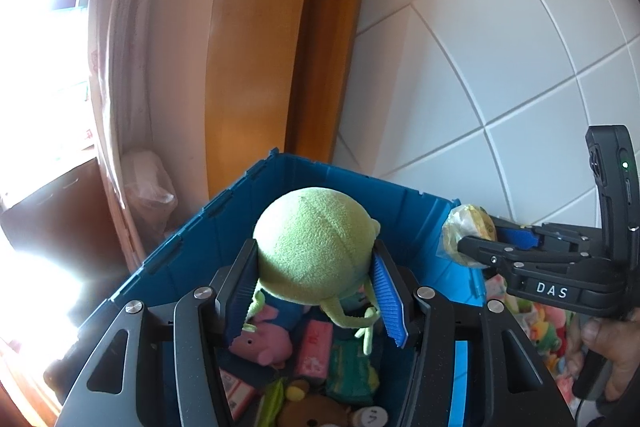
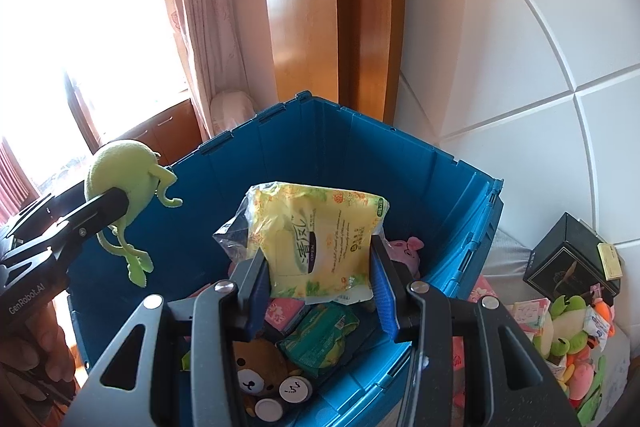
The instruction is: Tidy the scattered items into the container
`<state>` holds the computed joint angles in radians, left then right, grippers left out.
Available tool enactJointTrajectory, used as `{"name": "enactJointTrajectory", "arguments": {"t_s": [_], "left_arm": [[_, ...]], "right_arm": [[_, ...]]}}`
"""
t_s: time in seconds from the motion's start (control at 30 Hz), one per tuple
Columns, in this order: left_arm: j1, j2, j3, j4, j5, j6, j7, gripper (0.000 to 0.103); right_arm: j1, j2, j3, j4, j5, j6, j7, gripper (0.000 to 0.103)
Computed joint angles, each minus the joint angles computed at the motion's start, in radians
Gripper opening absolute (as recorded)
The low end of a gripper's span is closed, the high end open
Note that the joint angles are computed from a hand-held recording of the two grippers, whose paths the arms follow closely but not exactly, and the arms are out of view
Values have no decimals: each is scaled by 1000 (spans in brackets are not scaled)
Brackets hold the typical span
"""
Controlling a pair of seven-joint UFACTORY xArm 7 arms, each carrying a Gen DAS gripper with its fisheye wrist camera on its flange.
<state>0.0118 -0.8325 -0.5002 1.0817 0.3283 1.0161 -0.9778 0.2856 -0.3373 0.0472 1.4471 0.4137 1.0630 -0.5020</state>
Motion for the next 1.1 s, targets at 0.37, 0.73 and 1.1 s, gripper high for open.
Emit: {"name": "enactJointTrajectory", "arguments": {"t_s": [0.37,0.73,1.1], "left_arm": [[21,-49,34,-34,0,27,-26,102],[10,-72,37,-55,-25,62,-23,102],[10,-34,-19,4,-24,82,-28,102]], "right_arm": [[7,22,18,12,-6,-22,6,101],[7,-16,1,-25,4,-5,3,101],[-10,-92,-54,-83,37,24,-23,101]]}}
